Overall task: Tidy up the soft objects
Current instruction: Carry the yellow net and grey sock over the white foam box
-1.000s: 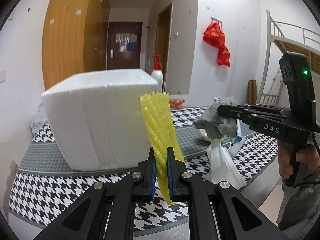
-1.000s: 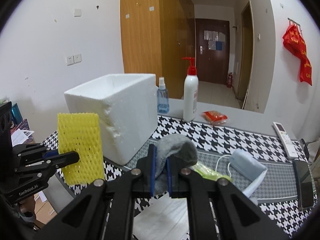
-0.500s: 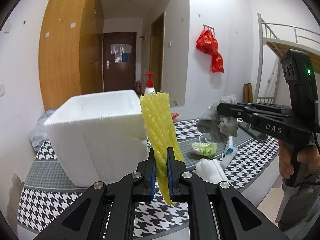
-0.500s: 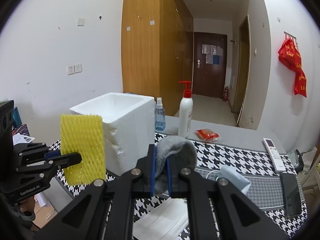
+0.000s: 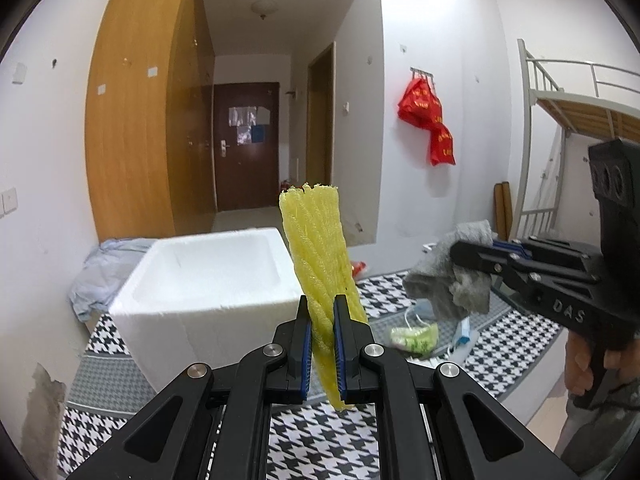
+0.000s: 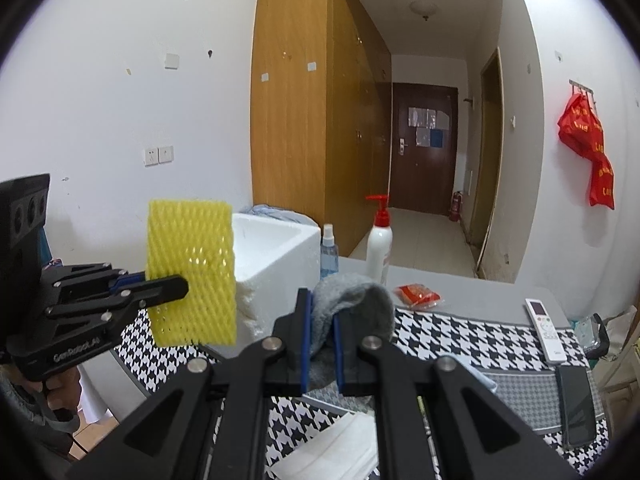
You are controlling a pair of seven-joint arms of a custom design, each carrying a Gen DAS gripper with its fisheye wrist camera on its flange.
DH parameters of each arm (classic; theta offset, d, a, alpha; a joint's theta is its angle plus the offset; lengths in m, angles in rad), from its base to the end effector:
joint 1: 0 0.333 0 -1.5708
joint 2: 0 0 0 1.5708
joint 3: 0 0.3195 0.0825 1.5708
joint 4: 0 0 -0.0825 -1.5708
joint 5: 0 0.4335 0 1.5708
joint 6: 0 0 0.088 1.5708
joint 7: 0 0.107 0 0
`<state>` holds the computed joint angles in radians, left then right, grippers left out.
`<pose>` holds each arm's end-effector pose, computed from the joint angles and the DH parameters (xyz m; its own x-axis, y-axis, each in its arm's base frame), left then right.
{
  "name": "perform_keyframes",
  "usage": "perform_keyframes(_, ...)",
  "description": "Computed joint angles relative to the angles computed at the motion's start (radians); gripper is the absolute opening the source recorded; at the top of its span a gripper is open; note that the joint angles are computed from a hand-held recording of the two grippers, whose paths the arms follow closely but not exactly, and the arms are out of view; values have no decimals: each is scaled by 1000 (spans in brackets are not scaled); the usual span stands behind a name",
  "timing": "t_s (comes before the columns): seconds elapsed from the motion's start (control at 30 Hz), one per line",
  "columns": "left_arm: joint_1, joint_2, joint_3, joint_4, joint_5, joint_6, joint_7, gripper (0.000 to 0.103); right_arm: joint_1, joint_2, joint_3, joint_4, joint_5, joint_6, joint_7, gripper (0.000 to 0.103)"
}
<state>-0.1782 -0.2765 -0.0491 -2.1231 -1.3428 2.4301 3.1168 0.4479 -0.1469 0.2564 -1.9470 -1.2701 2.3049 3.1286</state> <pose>0.5491 -0.1326 0.5856 -0.8174 -0.5754 0.0266 -0.2259 0.2777 -0.9337 0.4714 0.3859 0.6035 -0.1691 -0.9855 0.0151 -0.3402 0.0439 -0.9393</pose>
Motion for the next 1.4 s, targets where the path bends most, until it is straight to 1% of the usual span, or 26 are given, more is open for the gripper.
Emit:
perform_keyframes(0.2,-5,-2,-2,19,-26,32,9,10,0,7,1,21,-17,-4,-4,13)
perform_keyframes(0.4,-8,3,-2,40,-45,53,24,10,1,13,-5,40,-26,12,-16,13)
perform_keyframes(0.57,-6,18,-10,67,-21,75,-6,10,0,24,-10,69,-17,23,-34,13)
perform_keyframes(0.77,-1,59,-22,118,31,106,-77,10,1,39,-19,96,-3,50,-53,13)
perform_keyframes(0.83,-1,69,-26,130,34,126,-76,10,0,45,-21,102,-8,51,-54,13)
perform_keyframes(0.93,0,82,-28,146,41,137,-81,10,-2,52,-28,110,-18,71,-50,13)
perform_keyframes(1.1,3,105,-38,173,29,182,-74,10,-7,82,-48,135,-29,136,-60,13)
perform_keyframes(1.2,9,132,-46,194,57,208,-102,10,-8,109,-60,160,-28,169,-72,13)
perform_keyframes(1.27,12,148,-54,207,72,240,-118,10,-6,127,-69,176,-24,193,-80,13)
perform_keyframes(1.4,21,168,-58,227,75,260,-132,10,0,146,-86,195,-19,223,-95,13)
